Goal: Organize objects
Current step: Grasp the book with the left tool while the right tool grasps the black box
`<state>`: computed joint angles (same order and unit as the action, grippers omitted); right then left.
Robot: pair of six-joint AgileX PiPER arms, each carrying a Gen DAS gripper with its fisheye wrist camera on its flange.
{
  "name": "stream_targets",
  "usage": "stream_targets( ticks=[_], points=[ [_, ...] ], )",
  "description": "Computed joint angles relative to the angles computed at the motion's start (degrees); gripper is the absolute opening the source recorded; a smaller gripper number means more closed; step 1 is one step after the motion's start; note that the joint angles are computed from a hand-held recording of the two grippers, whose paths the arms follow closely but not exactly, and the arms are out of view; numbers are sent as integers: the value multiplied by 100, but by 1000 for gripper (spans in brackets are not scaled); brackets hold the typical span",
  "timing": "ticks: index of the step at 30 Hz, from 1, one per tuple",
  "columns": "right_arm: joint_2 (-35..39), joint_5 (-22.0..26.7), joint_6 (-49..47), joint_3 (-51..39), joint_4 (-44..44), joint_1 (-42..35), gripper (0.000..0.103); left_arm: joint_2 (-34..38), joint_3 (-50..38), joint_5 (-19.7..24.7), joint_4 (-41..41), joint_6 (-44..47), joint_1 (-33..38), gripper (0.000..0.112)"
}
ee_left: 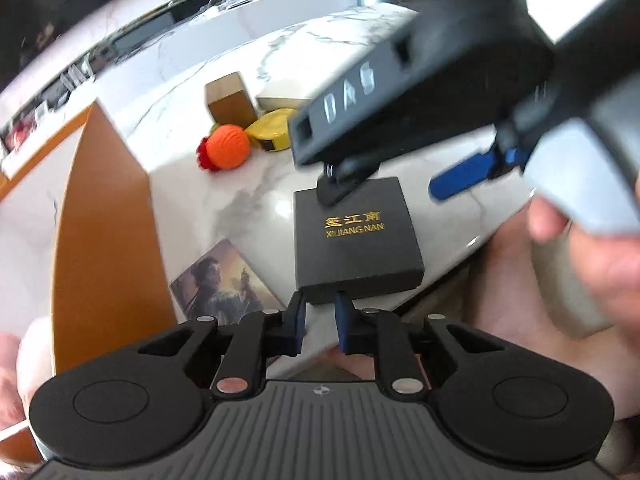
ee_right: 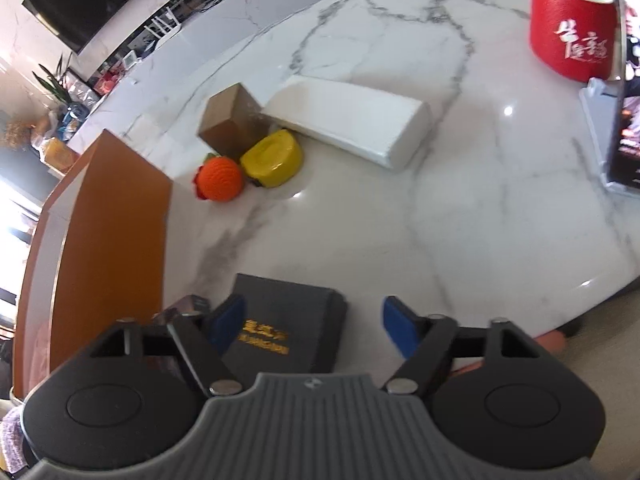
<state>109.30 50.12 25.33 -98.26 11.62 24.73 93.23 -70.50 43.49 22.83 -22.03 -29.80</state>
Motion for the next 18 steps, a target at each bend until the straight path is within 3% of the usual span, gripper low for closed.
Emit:
stream_targets(
  ticks=[2,4,10,14,18],
  points=[
    [135,136,41,-182,-105,134,81,-95,60,167,422,-281,-75,21],
    [293,259,142,-360,-224,243,83,-63,-11,605,764,-642,-302,42],
    [560,355,374,-632,-879,622,88,109,-196,907,815,-763,-384,61],
    [442,408,358,-501,-847,483,85,327,-494,1320,891,-1091,-551,70],
    [224,402,608,-240,-1214,322,85,412,-304,1216,1167,-1665,-600,75]
  ],
)
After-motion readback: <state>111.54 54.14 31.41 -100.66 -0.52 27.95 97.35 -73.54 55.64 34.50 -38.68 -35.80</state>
